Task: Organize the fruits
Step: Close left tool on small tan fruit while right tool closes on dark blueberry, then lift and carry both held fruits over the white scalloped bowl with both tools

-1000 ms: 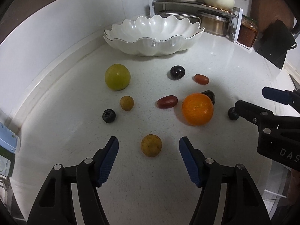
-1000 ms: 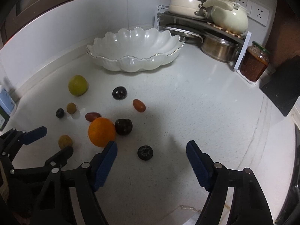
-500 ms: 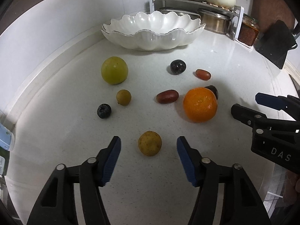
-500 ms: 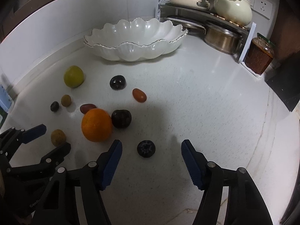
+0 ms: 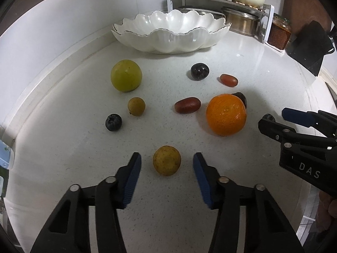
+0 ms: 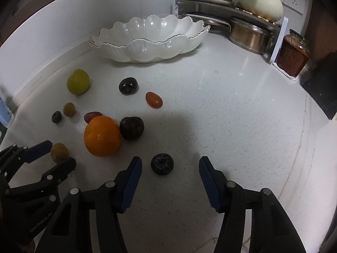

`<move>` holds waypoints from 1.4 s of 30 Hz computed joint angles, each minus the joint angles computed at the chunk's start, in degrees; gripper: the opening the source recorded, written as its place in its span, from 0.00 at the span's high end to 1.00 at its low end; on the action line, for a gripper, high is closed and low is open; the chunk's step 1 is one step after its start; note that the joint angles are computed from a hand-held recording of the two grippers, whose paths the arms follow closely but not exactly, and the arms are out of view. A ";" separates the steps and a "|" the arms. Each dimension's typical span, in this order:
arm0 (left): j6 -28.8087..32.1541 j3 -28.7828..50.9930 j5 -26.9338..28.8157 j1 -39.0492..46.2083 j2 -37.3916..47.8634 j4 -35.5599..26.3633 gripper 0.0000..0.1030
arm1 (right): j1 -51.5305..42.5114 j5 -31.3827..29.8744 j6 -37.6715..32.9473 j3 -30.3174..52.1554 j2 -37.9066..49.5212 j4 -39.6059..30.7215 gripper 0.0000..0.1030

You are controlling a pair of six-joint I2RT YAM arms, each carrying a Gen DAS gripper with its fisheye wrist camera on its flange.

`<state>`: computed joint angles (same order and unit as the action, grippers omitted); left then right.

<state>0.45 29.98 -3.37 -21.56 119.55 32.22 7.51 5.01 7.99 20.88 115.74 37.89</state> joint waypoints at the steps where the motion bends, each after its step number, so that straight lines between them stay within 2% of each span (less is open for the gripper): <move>1: 0.00 0.01 0.07 0.07 0.12 0.13 0.53 | 0.04 -0.08 -0.03 0.16 0.21 -0.08 0.54; 6: -0.08 -0.06 -0.07 0.24 0.43 0.81 0.57 | 0.00 -0.64 -0.22 0.95 1.35 0.05 0.59; 8: -0.23 -0.05 -0.57 0.38 0.63 1.15 0.62 | 0.17 -0.58 -0.32 1.08 1.63 0.34 0.61; 11: -0.29 0.18 -0.40 0.66 0.88 1.25 0.63 | 0.44 -0.37 -0.64 1.15 1.98 0.82 0.65; 18: -0.19 0.15 0.33 0.65 1.05 1.52 0.74 | 1.34 -0.21 -0.83 0.51 2.31 2.47 0.73; 32: -0.11 -0.18 -0.31 0.27 -0.30 0.22 0.75 | 1.01 -0.22 -0.07 -0.66 2.03 3.92 0.76; 42: -0.45 -1.38 -0.71 -0.66 -4.09 -1.48 0.75 | 0.56 0.12 0.05 -2.75 -2.55 2.93 0.76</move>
<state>0.00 28.60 -4.08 -22.21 115.46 30.74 8.07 5.12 8.04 18.13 113.19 40.81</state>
